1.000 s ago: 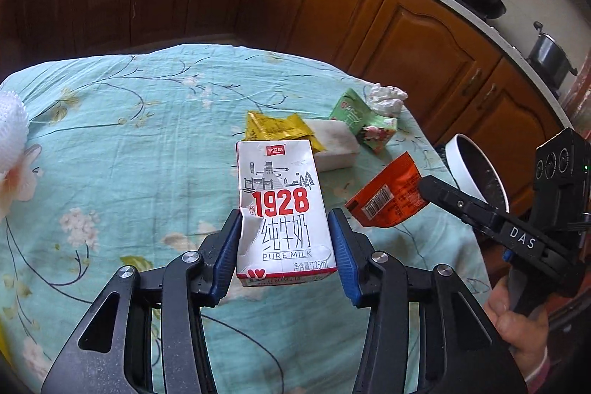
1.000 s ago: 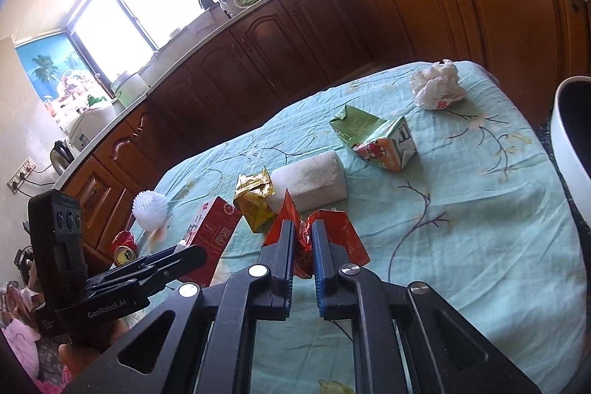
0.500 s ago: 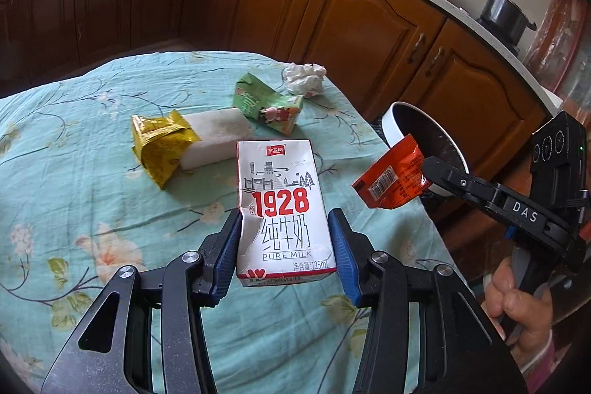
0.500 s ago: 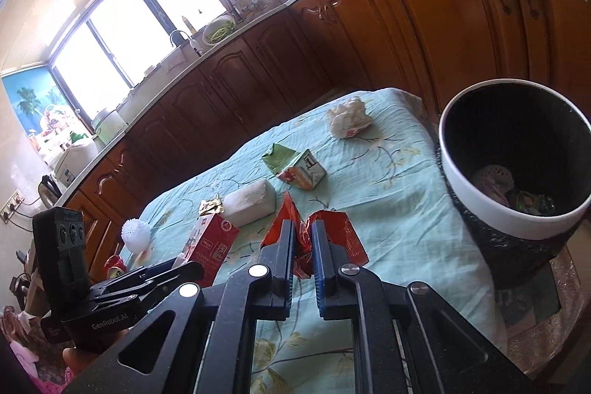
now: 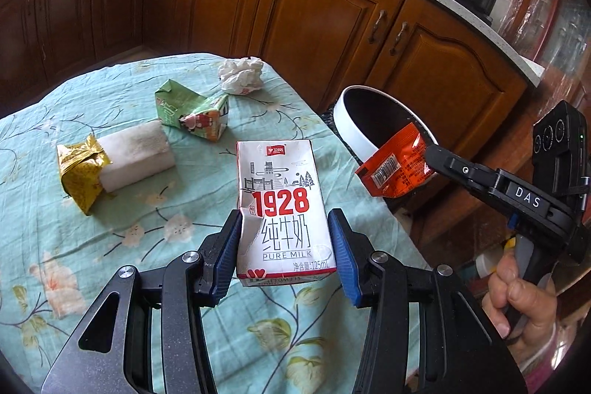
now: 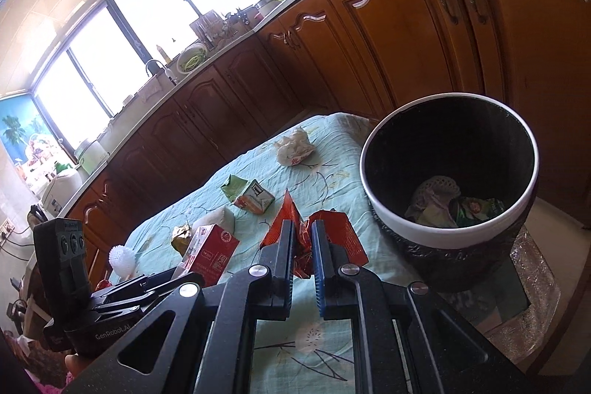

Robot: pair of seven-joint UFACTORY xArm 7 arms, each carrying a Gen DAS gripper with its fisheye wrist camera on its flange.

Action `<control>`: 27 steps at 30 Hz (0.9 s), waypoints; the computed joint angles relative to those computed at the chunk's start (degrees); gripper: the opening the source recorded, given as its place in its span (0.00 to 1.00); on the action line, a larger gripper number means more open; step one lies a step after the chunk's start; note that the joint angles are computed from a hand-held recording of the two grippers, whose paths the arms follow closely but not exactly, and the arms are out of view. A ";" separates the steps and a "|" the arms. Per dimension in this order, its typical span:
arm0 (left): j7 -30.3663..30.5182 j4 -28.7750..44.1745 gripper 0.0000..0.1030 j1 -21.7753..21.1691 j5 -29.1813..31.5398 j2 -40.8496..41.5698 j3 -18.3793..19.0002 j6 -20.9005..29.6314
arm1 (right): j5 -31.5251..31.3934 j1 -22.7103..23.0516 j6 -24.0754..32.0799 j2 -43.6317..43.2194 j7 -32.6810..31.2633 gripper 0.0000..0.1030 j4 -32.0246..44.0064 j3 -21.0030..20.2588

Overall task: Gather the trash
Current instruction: 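Carry the red bag and white milk carton over the trash bin with both tools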

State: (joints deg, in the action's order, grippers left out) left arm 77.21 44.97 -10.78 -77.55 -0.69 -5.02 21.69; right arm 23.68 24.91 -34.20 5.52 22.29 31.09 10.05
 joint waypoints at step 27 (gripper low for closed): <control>-12.36 15.80 0.45 -5.42 16.35 11.64 -7.61 -2.87 | -1.33 -9.93 2.23 -3.22 -2.24 0.09 -2.50 -3.98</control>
